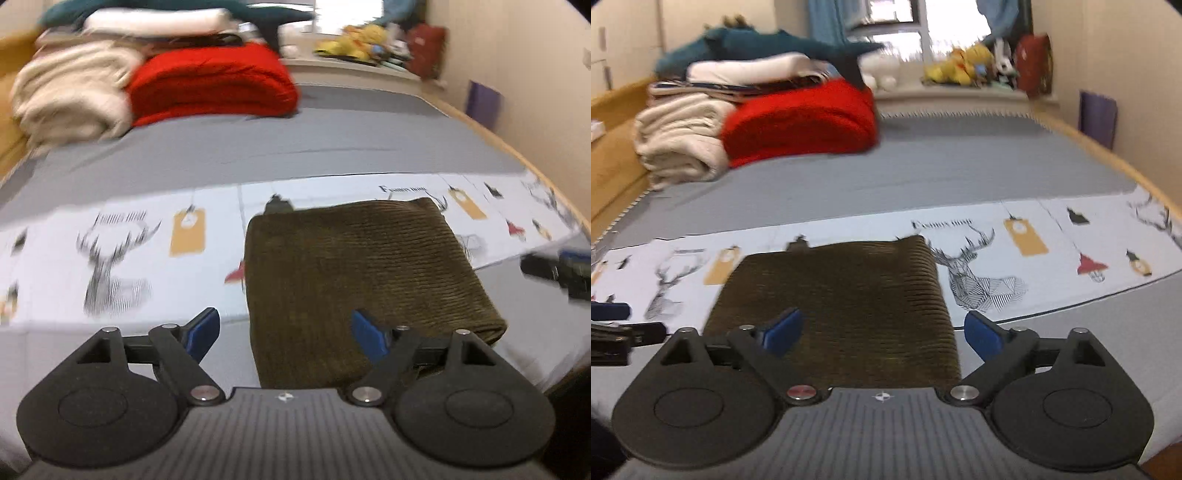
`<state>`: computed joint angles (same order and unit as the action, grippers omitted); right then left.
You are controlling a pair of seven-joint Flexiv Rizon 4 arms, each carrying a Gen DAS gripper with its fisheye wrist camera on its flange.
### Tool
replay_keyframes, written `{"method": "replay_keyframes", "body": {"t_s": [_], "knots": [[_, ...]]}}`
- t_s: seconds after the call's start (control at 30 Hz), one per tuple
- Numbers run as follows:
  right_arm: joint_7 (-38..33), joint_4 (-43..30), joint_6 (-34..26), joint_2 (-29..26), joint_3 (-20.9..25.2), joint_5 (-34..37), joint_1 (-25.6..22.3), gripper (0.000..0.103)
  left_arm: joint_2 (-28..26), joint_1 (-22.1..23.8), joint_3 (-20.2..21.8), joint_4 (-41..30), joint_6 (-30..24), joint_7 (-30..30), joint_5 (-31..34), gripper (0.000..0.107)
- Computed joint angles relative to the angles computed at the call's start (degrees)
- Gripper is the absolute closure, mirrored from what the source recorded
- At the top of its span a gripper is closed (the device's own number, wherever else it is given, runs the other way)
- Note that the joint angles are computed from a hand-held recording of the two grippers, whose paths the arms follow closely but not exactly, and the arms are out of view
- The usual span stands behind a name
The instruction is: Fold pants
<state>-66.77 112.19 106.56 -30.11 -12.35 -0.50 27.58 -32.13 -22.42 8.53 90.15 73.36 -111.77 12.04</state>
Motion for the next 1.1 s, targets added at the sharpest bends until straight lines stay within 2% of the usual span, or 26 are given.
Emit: {"method": "replay_keyframes", "body": {"t_s": [0.03, 0.1, 0.17, 0.27, 0.37, 0.47, 0.53, 0.63, 0.7, 0.8, 1.1], "knots": [[-0.24, 1.27, 0.91, 0.5, -1.37, 0.81, 1.44, 0.008, 0.27, -1.41, 1.39, 0.24, -0.88, -2.82, 0.07, 0.016], [-0.32, 3.78, 2.01, 1.14, -4.32, 3.87, 5.11, 0.007, 0.78, -0.96, 0.46, 1.71, -0.89, -5.04, -1.15, 0.012], [0.43, 4.59, -1.31, 1.65, -5.31, 4.8, 6.66, 0.007, 0.63, -0.37, -0.76, 2.34, -1.72, -6.22, -2.75, 0.005], [2.45, 5.66, -2.32, 1.24, -11.77, 5.17, 12.47, 0.007, -0.17, -2.81, 1.23, 0.91, -4.28, -8.53, 0.36, 0.004], [3.51, 5.06, -3.53, 0.16, -13.51, 4.35, 13.48, 0.007, -0.44, -0.9, -1.35, 1.52, -2.73, -6.81, -0.03, 0.004], [6.6, 4.12, -6.43, 0.06, -14.63, 3.04, 14.25, 0.007, -1.71, -1.11, -1.17, 0.22, -3.44, -5.85, 0.28, 0.004], [7.66, 4.09, -4.69, -0.24, -13.81, 1.94, 13.48, 0.007, -2.59, -1.2, -1.02, -0.62, -3.63, -5.82, 0.27, 0.004], [6.95, 4.63, -1.56, -3.16, -18.33, 2.22, 17.5, 0.007, -3.71, -2.09, 0.51, -1.55, -2.98, -6.79, 1.37, 0.004], [6.42, 3.59, -6.87, -3.92, -21.37, 1.27, 20.2, 0.008, -4.26, -1.76, 0.39, -1.92, -2.87, -5.91, 1.63, 0.004], [5.72, 3.52, -3.09, -4.66, -20.0, 0.34, 18.79, 0.008, -4.85, -0.93, -0.21, -1.94, -2.57, -4.55, 0.97, 0.004], [3.71, 2.18, -3.21, -4.95, -18.43, 0.73, 17.73, 0.008, -5.31, -0.37, -0.61, -1.18, -1.05, -3.25, -1.28, 0.004]]}}
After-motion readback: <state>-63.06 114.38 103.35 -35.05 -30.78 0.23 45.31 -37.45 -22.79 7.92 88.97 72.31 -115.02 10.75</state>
